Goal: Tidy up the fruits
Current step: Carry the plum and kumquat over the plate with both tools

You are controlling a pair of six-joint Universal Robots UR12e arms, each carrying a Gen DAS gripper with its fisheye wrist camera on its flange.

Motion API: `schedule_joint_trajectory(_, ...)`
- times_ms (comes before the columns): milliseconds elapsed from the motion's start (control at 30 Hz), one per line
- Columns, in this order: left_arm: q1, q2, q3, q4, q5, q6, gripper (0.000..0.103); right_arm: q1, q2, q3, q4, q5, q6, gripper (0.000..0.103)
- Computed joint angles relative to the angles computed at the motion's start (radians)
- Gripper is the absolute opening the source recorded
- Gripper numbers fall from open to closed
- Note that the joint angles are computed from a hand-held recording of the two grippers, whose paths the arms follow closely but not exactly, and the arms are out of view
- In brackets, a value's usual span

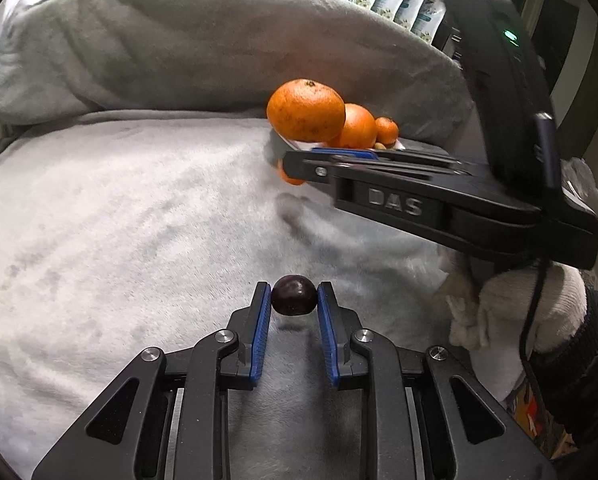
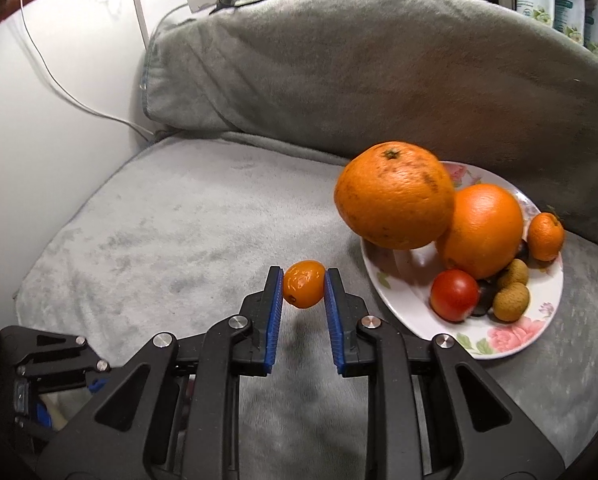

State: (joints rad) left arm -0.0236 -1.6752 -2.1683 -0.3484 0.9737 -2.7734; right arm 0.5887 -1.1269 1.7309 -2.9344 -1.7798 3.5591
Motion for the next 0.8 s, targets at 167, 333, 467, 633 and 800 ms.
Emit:
schedule_joint_trajectory(167,-0.004,0.001,0.003,0.014,-0.001,-0.010,0.022,-0.003,-0.027,0.035,-0.039,0.004,0.012,0.022)
schedule_joint_trajectory(333,-0.016,-0.004,0.008,0.034,-0.002,-0.023,0.022,-0.009,-0.055,0.070,-0.075,-0.008,0.029,0.022)
schedule_joint_trajectory(467,-0.025,-0.007,0.014,0.048,-0.005,-0.028,0.022,-0.015,-0.077,0.096,-0.097,-0.027,0.042,0.022)
schedule_joint_trajectory(633,-0.040,-0.018,0.035,0.070,-0.005,-0.038,0.022,-0.026,-0.103,0.125,-0.120,-0.049,0.052,0.022)
schedule_joint_trajectory(800,-0.057,-0.032,0.066,0.091,0.000,-0.049,0.022,-0.041,-0.119,0.148,-0.141,-0.057,0.059,0.022)
